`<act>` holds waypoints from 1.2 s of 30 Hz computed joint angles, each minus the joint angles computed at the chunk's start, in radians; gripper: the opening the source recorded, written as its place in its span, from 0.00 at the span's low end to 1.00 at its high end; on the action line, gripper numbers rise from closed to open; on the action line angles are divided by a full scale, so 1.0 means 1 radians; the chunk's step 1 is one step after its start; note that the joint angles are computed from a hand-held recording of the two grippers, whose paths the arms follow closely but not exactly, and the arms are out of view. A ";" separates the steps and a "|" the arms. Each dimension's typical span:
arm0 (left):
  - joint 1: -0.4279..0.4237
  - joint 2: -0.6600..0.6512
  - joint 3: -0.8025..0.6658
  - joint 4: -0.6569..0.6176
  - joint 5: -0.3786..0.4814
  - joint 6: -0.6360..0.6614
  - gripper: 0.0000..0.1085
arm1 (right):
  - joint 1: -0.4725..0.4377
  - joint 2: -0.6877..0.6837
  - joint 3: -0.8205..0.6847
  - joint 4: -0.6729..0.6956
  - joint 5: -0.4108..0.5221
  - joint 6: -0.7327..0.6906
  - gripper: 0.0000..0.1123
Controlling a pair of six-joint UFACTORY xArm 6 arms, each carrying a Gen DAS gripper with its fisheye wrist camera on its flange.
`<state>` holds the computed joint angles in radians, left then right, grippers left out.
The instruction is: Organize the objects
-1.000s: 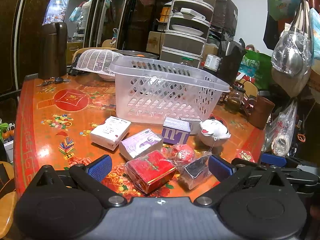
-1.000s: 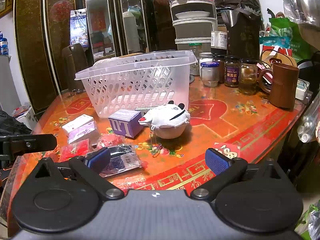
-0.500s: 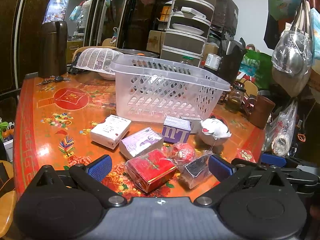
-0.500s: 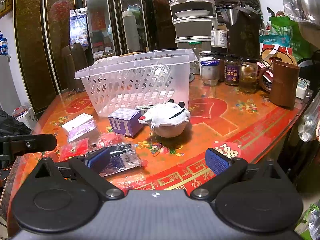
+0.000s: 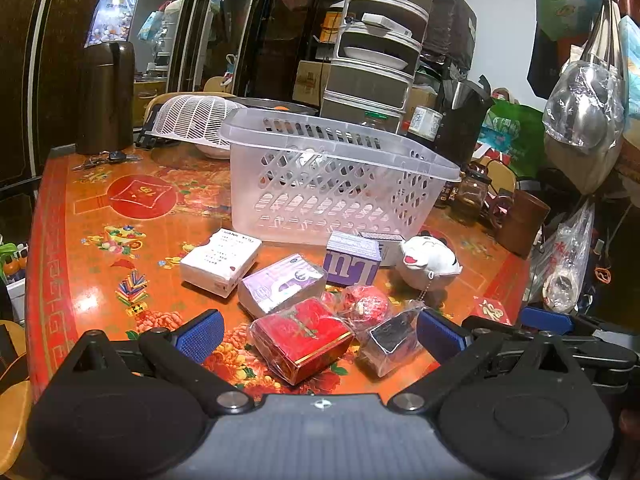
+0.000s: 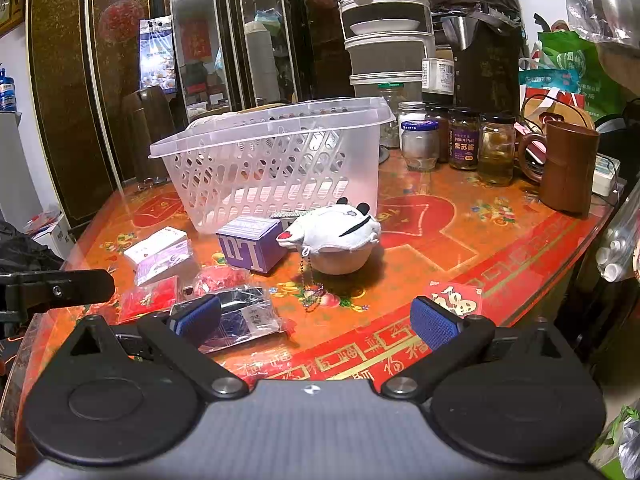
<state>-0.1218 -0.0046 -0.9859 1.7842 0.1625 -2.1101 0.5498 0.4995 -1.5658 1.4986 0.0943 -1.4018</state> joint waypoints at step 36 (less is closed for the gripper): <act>0.080 0.077 -0.073 0.517 -0.112 -0.540 0.87 | 0.042 0.082 -0.070 0.053 0.109 -0.179 0.89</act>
<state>-0.0417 0.0723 -1.0588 2.3009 0.0504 -2.6503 0.5914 0.5811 -1.6357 1.5515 0.2029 -1.5809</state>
